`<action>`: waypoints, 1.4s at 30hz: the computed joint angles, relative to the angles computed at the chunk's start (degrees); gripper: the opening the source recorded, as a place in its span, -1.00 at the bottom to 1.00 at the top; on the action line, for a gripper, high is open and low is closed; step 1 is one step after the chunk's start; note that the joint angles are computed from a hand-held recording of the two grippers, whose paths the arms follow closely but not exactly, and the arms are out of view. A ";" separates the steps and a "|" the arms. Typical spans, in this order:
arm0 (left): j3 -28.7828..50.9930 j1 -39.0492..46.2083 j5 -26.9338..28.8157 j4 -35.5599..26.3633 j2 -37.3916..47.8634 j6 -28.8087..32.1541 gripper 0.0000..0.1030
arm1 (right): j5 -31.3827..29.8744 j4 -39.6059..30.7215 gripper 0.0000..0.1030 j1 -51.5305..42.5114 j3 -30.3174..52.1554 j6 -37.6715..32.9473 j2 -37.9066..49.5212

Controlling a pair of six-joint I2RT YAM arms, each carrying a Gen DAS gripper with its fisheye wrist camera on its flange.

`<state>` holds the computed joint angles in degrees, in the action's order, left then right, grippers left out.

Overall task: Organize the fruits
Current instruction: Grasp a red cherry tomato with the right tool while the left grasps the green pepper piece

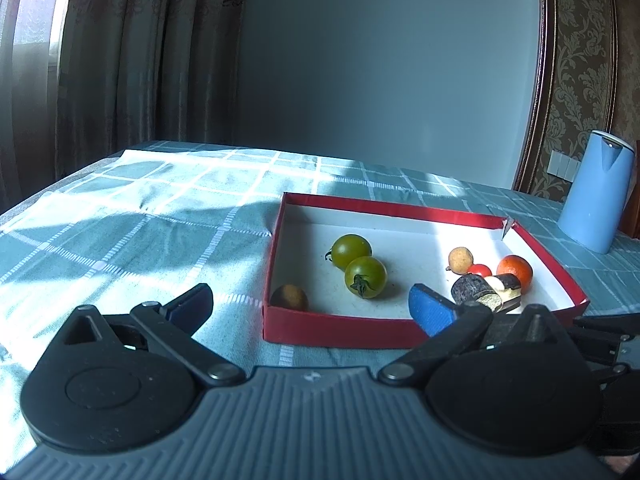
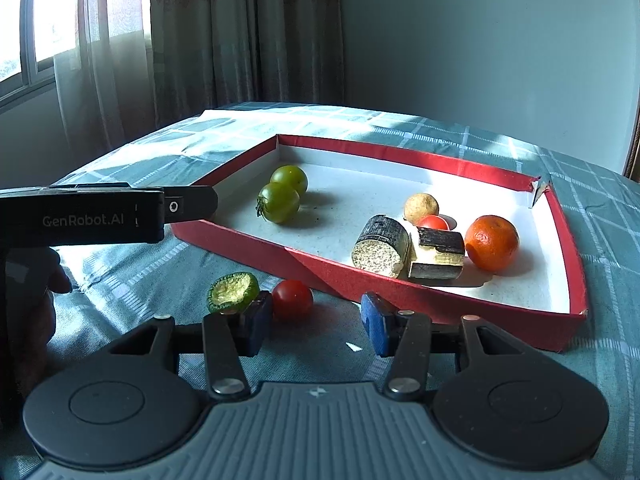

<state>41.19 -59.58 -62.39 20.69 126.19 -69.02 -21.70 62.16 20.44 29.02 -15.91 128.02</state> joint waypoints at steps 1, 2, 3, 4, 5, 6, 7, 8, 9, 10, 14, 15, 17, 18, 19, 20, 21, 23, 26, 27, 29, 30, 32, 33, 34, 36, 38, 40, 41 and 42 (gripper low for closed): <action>0.07 -0.05 -0.13 -0.23 0.00 -0.16 1.00 | 0.31 0.46 -0.06 0.21 -0.45 0.35 -0.15; 0.05 -0.10 -0.22 -0.30 -0.03 -0.27 1.00 | 0.00 1.79 -0.06 0.22 -1.40 -0.21 -0.16; -0.04 -0.13 -0.25 -0.08 -0.01 -0.36 1.00 | 0.02 3.31 -0.06 0.39 -2.34 -1.46 0.02; -0.26 -0.09 -0.18 0.40 -0.04 -0.29 1.00 | 1.69 5.60 -0.06 1.10 -3.19 -2.57 0.67; -0.40 -0.07 -0.15 0.69 -0.08 -0.30 1.00 | 3.82 6.50 -0.06 2.02 -3.26 -2.89 1.18; -0.56 -0.04 -0.07 0.99 -0.13 -0.27 1.00 | 4.92 4.50 -0.06 2.69 -2.32 -3.02 1.20; -0.65 0.02 0.11 1.10 -0.17 -0.24 1.00 | 4.72 2.42 -0.06 2.63 -1.27 -2.61 1.15; -0.63 0.03 0.15 1.02 -0.17 -0.23 1.00 | 3.65 1.02 -0.06 2.15 -0.50 -1.80 0.93; -0.63 -0.02 0.07 1.05 -0.18 -0.15 1.00 | 2.98 -0.40 -0.06 1.82 0.24 -1.14 0.71; -0.57 -0.13 -0.09 0.96 -0.18 -0.14 1.00 | 3.05 -0.70 -0.08 1.78 0.54 -0.66 0.74; 0.12 -0.21 -0.19 -0.37 0.13 -0.44 1.00 | 4.03 2.05 -0.48 2.44 -0.62 -1.31 1.39; 0.23 -0.18 -0.09 -0.40 0.19 -0.27 1.00 | 4.36 2.74 -0.50 2.57 -0.91 -1.42 1.55; 0.59 -0.16 0.00 -1.03 0.36 -0.32 1.00 | 3.87 3.04 -0.55 2.18 -1.06 -0.85 1.61; 1.04 -0.25 -0.08 -2.02 0.59 -0.85 1.00 | 3.48 2.92 -0.55 1.82 -1.07 -0.38 1.55; 1.16 -0.38 0.18 -2.44 0.72 -1.13 1.00 | 3.23 2.92 -0.55 1.40 -1.21 -0.08 1.44; 0.98 -0.50 0.72 -2.01 0.78 -0.87 1.00 | 3.25 3.17 -0.55 1.04 -1.49 0.09 1.37; 0.37 -0.63 1.96 -0.51 0.79 0.18 1.00 | 3.45 3.88 -0.55 0.68 -2.07 0.17 1.33; -0.18 -1.16 3.25 0.67 0.75 1.04 1.00 | 4.21 5.11 -0.55 -0.04 -3.26 0.14 1.17; -1.31 -1.13 5.13 4.13 0.82 3.10 1.00 | 6.88 8.58 -0.54 -0.57 -5.82 -1.78 1.41; -1.47 -0.81 6.30 5.05 0.85 4.11 1.00 | 6.64 9.04 -0.54 -1.21 -6.34 -1.97 1.43; -1.51 -0.01 9.51 7.49 1.12 7.35 1.00 | 5.56 9.35 -0.54 -3.03 -7.19 -2.39 1.25; -1.73 0.11 10.63 8.78 1.17 8.69 1.00 | 5.14 9.87 -0.54 -4.05 -7.59 -2.36 1.37; -1.97 -0.29 12.22 12.03 1.59 12.14 1.00 | 3.44 10.29 -0.54 -6.73 -8.08 -2.00 1.48; -1.33 -0.63 12.23 11.69 1.82 13.20 1.00 | 1.58 8.87 -0.54 -8.68 -7.77 -1.90 1.05; 0.14 -0.84 11.95 9.15 2.06 13.35 1.00 | 0.63 8.26 -0.54 -9.96 -7.62 -1.48 0.88; 2.83 -0.42 12.85 4.63 2.52 13.84 1.00 | 0.87 7.80 -0.54 -11.11 -7.22 -0.57 0.68; 4.41 -0.32 13.26 2.08 2.89 14.07 1.00 | 0.85 6.60 -0.55 -11.44 -6.56 -0.11 0.40; 5.57 -0.14 13.80 0.39 3.26 14.25 1.00 | 1.51 7.11 -0.55 -11.01 -6.49 -0.41 0.72; 6.47 0.01 14.12 -1.06 3.51 14.32 1.00 | 2.28 7.68 -0.55 -10.51 -6.56 -0.74 0.97; 7.19 0.22 14.59 -2.17 3.70 14.60 1.00 | 2.57 7.82 -0.55 -10.32 -6.56 -0.79 1.01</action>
<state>48.37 -59.36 -47.80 18.52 129.89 -54.41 -19.13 69.99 10.12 22.46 -16.70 129.03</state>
